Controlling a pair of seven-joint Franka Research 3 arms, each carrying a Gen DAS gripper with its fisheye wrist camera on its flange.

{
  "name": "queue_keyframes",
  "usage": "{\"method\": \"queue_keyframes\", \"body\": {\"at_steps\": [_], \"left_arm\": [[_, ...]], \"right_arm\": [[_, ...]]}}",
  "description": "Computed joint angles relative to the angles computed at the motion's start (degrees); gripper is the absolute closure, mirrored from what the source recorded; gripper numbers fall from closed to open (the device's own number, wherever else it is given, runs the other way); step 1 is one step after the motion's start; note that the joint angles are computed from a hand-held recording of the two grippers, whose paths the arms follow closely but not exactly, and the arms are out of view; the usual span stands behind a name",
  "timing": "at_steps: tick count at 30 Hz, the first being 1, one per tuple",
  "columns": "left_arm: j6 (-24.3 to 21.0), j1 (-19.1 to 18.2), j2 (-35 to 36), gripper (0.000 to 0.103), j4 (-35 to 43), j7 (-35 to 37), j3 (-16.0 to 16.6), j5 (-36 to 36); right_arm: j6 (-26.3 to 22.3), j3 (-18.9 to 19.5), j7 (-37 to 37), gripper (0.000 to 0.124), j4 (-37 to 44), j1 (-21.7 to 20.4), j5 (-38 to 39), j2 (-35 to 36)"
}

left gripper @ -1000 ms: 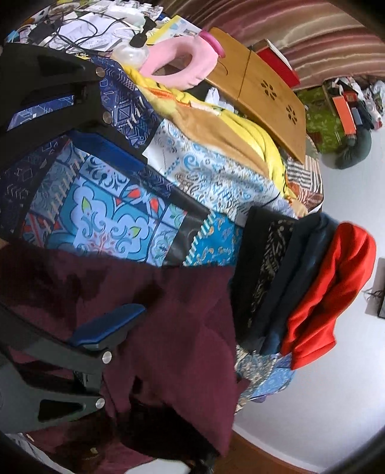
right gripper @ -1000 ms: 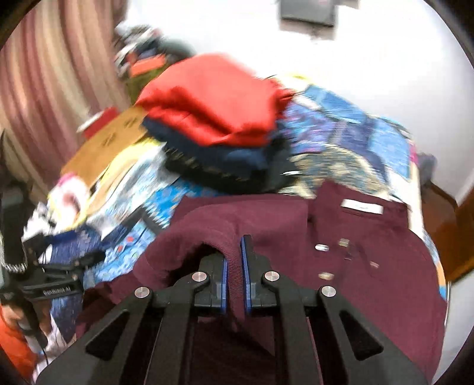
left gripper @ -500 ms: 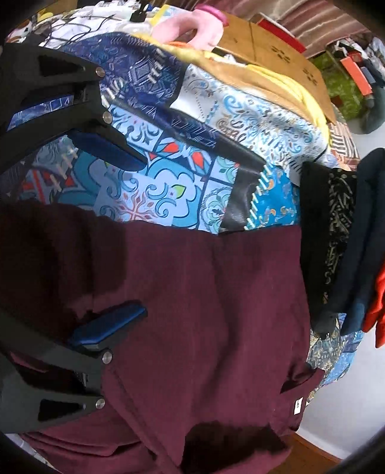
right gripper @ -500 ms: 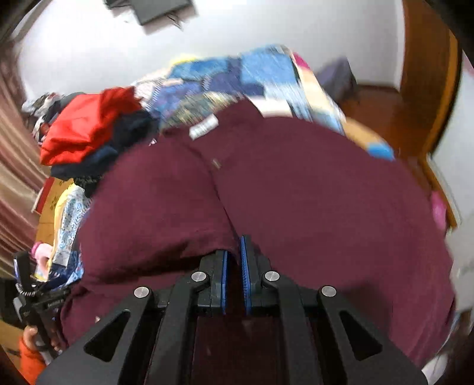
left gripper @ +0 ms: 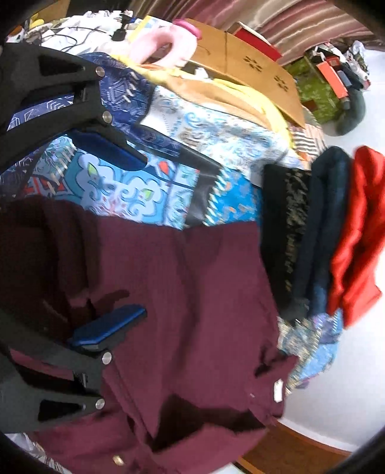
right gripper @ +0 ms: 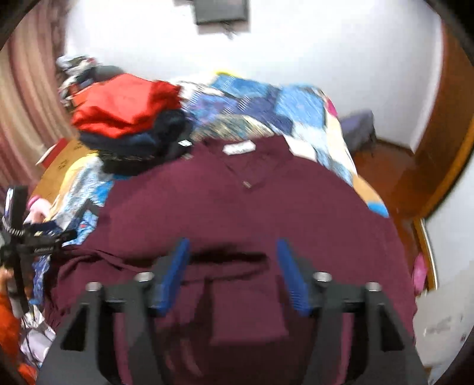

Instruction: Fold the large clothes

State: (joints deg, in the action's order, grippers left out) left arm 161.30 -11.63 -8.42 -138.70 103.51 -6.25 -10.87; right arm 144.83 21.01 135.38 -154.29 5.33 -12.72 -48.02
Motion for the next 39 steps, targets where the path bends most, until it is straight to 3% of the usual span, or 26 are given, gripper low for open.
{"method": "queue_keyframes", "body": {"at_steps": [2,8,11,15,18,25,32,35,39], "left_arm": [[0.8,-1.3,-0.7,0.011,0.2,2.4,0.4,-2.7],[1.6,-4.4,-1.2,0.011,0.8,8.3,1.2,-9.0],[2.2,-4.2,-0.9,0.011,0.6,8.4,0.6,-8.4],[2.2,-4.4,-0.8,0.011,0.4,9.1,0.7,-9.0],[1.8,-4.2,-0.5,0.011,0.4,9.4,0.7,-9.4],[1.3,-3.1,0.9,0.011,1.5,8.3,-0.5,-7.9],[1.6,-3.4,0.8,0.011,2.0,7.0,-1.4,-6.4],[1.6,-4.0,0.8,0.011,2.4,6.9,-1.8,-6.2],[1.2,-5.0,1.1,0.011,3.1,7.2,-2.2,-6.6]], "right_arm": [[1.4,0.5,-0.9,0.052,1.4,0.4,-0.4,2.1],[6.2,-1.2,-5.8,0.050,7.1,4.2,1.7,14.1],[3.0,0.5,-6.2,0.050,12.2,3.6,-1.4,22.1],[-3.7,2.9,-2.6,0.049,17.2,2.5,-11.2,29.0],[-5.5,1.2,-1.7,0.049,17.8,3.7,-13.6,29.9],[-8.6,-4.3,3.5,0.050,13.4,4.8,-16.8,21.4],[-13.2,-7.3,10.3,0.050,4.1,-3.5,-15.6,4.6],[-19.8,-5.4,13.7,0.050,1.6,-8.4,-15.8,-2.8],[-20.4,-8.6,13.4,0.050,-2.8,-8.1,-11.2,-11.6]]}}
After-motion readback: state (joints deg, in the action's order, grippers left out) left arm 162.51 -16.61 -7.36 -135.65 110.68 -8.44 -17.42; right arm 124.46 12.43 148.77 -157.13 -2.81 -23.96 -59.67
